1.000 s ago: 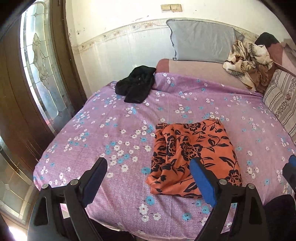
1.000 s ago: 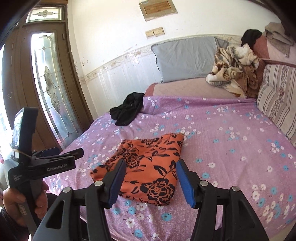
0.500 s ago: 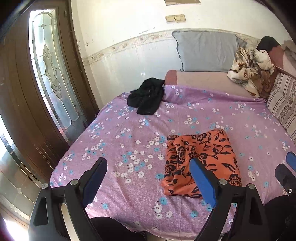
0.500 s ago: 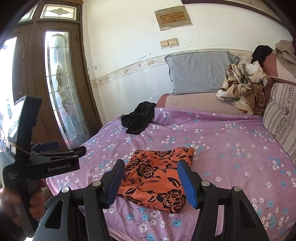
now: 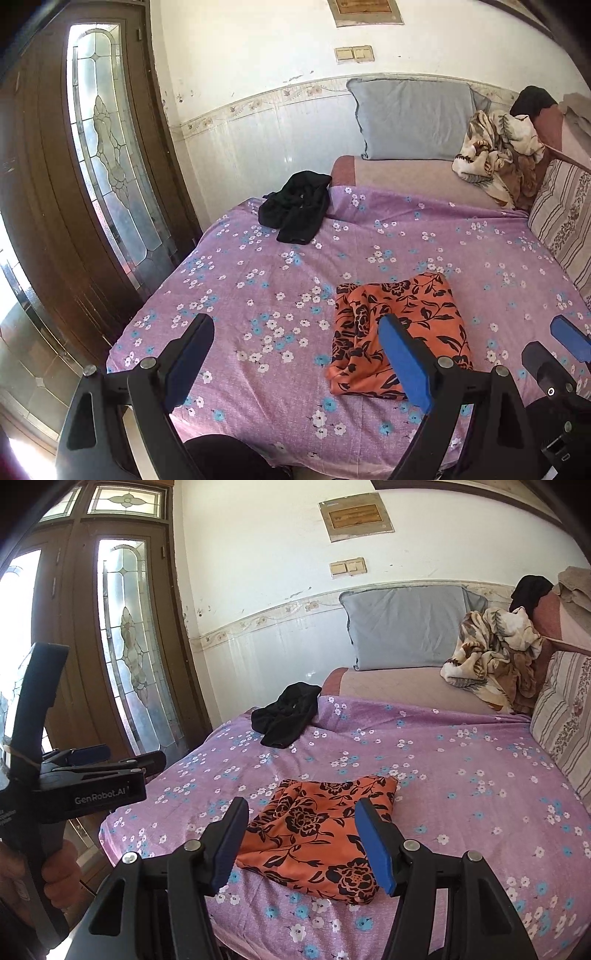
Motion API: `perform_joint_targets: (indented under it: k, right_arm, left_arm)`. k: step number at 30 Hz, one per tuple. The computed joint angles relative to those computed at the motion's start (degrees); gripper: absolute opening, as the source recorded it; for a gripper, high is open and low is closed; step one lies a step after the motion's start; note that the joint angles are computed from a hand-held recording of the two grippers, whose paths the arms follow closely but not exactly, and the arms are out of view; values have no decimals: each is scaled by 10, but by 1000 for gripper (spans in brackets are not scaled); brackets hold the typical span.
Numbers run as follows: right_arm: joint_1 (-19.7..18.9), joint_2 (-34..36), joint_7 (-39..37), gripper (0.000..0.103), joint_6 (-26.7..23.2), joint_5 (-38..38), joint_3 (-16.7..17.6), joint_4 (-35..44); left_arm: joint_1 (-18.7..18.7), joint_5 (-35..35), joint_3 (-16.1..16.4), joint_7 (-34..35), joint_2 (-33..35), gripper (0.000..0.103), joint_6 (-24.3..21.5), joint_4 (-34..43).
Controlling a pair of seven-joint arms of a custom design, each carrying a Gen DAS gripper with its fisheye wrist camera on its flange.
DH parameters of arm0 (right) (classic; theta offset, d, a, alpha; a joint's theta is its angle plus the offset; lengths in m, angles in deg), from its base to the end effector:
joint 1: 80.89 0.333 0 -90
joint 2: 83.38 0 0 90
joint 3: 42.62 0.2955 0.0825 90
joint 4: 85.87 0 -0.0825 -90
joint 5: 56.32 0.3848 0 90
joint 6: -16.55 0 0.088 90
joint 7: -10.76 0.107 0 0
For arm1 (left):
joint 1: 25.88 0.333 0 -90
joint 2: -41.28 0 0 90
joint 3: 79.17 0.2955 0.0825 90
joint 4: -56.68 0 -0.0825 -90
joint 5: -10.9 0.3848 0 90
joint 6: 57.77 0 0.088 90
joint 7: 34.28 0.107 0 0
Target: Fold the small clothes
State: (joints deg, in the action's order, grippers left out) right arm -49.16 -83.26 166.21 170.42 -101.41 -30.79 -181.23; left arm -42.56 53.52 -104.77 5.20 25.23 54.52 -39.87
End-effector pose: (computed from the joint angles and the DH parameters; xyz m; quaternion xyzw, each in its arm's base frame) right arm 0.4269 0.4369 0.6833 -0.6322 0.5459 -0.2364 0.4964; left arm 0.3738 -0.3363 0.7465 -0.6280 0.6137 -0.2471 0.4097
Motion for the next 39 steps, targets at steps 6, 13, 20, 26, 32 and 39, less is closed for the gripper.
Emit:
perform_joint_targets:
  k: [6,13,20,26,32,39]
  right_arm:
    - [3,-1,-2,65,-6,-5,3,4]
    - [5,-2,-1,65,-9,-10,4,8]
    - [5,-5,1,65,-13,-18,5,9]
    - [3,-9,7,66,-17,-24,7,10]
    - [5,-5,4,66,-19,-29,9,16]
    - [9,-1,2,66,-20,-32,8,24]
  left_arm:
    - [0,-7,2,6,-9,91,6,-4]
    - [2,-15,1,18,-14,91,13,-9]
    - [6,-16,-2,19,-18,91,14,-11]
    - [9,-19,-2,21,-23,91,18,-14]
    - [12,-23,-3,21,-27,91,20,-16]
    - [16,-25,-4,23,-35,91,24,-19]
